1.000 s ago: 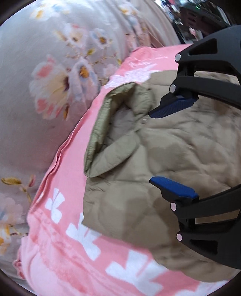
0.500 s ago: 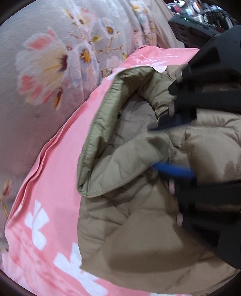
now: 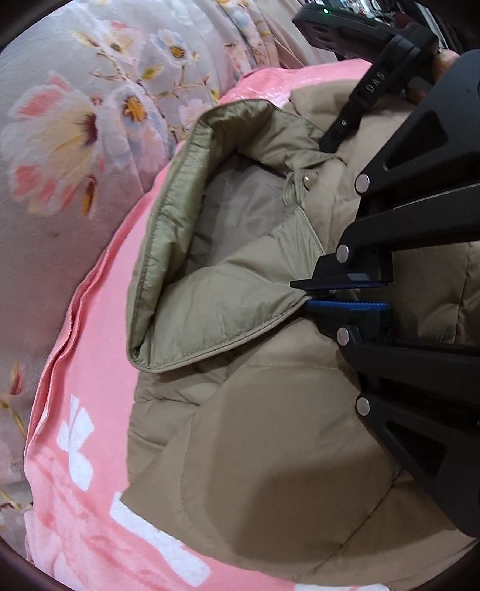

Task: Fold large clothes
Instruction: 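Lift the hem with both grippers and fold it up toward the collar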

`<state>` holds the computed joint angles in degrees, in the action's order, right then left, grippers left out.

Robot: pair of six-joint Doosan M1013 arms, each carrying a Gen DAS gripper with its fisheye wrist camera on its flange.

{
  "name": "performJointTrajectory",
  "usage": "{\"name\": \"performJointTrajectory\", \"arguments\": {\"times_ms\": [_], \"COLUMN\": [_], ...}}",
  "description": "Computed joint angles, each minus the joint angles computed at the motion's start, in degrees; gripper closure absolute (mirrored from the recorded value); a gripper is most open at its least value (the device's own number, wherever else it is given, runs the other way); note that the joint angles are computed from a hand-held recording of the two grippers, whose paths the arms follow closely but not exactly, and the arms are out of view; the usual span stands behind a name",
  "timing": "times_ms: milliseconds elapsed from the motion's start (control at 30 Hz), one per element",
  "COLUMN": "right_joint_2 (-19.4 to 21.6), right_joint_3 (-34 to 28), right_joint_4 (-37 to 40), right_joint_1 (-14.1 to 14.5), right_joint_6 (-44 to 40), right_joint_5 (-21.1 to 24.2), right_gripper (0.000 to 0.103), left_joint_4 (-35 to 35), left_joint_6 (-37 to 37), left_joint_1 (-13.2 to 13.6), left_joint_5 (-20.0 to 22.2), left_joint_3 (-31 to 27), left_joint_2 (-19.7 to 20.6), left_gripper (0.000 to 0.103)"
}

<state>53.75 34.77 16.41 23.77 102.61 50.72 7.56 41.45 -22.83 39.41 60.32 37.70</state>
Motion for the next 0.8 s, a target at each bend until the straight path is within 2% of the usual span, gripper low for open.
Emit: {"name": "performJointTrajectory", "arguments": {"times_ms": [167,533,633,733,800], "right_joint_2": [0.19,0.18,0.22,-0.13,-1.77], "right_joint_3": [0.15,0.52,0.61,0.51,2.25], "right_joint_4": [-2.56,-1.66,0.58,3.07,-0.15], "right_joint_1": [0.45,0.30,-0.03,-0.65,-0.42], "right_joint_6": [0.49,0.03,-0.89,-2.99,-3.06], "right_joint_5": [-0.54,-1.17,-1.24,1.06,1.48], "right_gripper": [0.103,0.103,0.103,0.102,0.101], "left_joint_4": [3.48,6.03,5.72,2.88,2.10], "left_joint_6": [-0.65,-1.30,-1.96,-1.42,-0.15], "left_joint_1": [-0.64,-1.01,-0.87,-0.27,-0.08], "left_joint_5": [1.49,2.33,0.03,-3.87,-2.97], "left_joint_3": [-0.78,-1.36,0.12,3.44,4.63], "left_joint_2": [0.74,1.35,0.59,-1.50,-2.89], "left_gripper": [0.099,0.098,0.097,0.092,0.091]}}
